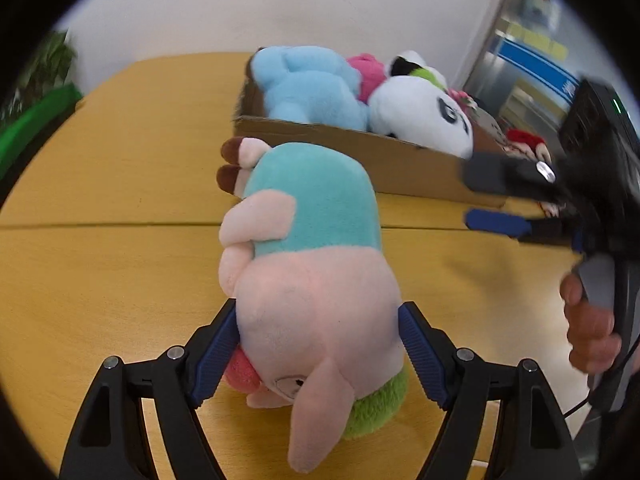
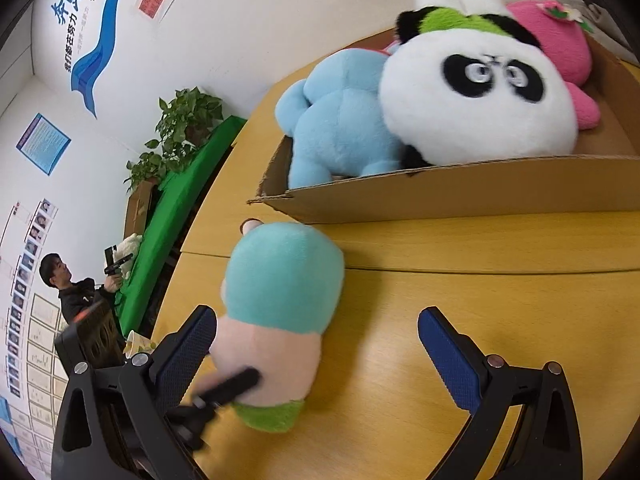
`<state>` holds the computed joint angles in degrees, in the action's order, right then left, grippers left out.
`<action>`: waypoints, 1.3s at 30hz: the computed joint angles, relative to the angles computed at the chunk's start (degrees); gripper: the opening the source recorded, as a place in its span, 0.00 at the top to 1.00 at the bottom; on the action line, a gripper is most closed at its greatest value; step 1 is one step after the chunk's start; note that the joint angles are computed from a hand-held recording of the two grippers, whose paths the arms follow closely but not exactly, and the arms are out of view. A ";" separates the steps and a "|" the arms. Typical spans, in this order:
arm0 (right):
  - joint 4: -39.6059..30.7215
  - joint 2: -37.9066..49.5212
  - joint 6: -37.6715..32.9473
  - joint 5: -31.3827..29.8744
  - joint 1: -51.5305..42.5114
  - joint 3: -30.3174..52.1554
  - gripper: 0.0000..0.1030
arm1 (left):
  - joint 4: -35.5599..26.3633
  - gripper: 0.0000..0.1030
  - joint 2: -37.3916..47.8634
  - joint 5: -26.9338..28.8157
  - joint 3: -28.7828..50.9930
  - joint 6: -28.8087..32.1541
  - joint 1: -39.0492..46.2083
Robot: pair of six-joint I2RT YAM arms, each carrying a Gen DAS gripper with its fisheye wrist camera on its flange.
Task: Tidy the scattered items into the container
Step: 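Close both grippers on the teal-and-pink plush, then carry the teal-and-pink plush over the box and lower it in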
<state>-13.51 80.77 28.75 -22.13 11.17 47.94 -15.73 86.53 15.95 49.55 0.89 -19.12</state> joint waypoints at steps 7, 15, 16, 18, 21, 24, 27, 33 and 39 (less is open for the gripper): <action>-1.16 10.19 0.33 0.78 1.38 7.71 0.00 | 0.16 0.26 0.08 4.22 -0.67 1.28 -0.71; -4.37 20.94 -0.41 1.27 4.61 17.40 0.12 | -0.23 0.29 0.42 5.00 -0.68 -0.21 0.00; -4.73 21.60 -0.74 1.32 4.90 18.11 0.12 | -0.43 0.29 0.37 4.85 -0.64 -0.34 -0.10; -4.93 22.37 -1.45 1.79 5.15 18.73 0.14 | -0.53 0.29 0.22 4.16 -0.61 -0.82 -0.55; -4.04 22.83 -2.86 2.74 5.34 18.45 0.22 | -0.61 0.31 0.13 3.10 -0.48 -1.71 -1.46; -1.49 21.29 -3.16 2.83 5.30 16.05 0.32 | -1.40 0.36 -0.26 1.62 -0.11 -1.80 -2.40; 0.75 18.65 -3.16 1.88 4.64 12.78 0.37 | -2.19 0.44 -1.08 0.78 -0.14 -2.54 -3.17; 1.97 8.70 -4.04 1.55 2.29 5.92 0.40 | -4.05 0.47 -5.71 -2.98 1.19 -6.60 -9.47; -6.75 -5.32 -8.51 -1.84 -7.10 7.54 0.40 | -8.04 0.47 -4.61 -8.32 13.81 -7.88 -18.19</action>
<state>-20.25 75.45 20.25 -23.97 4.06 55.48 -23.77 81.92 7.63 63.37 -6.98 -37.31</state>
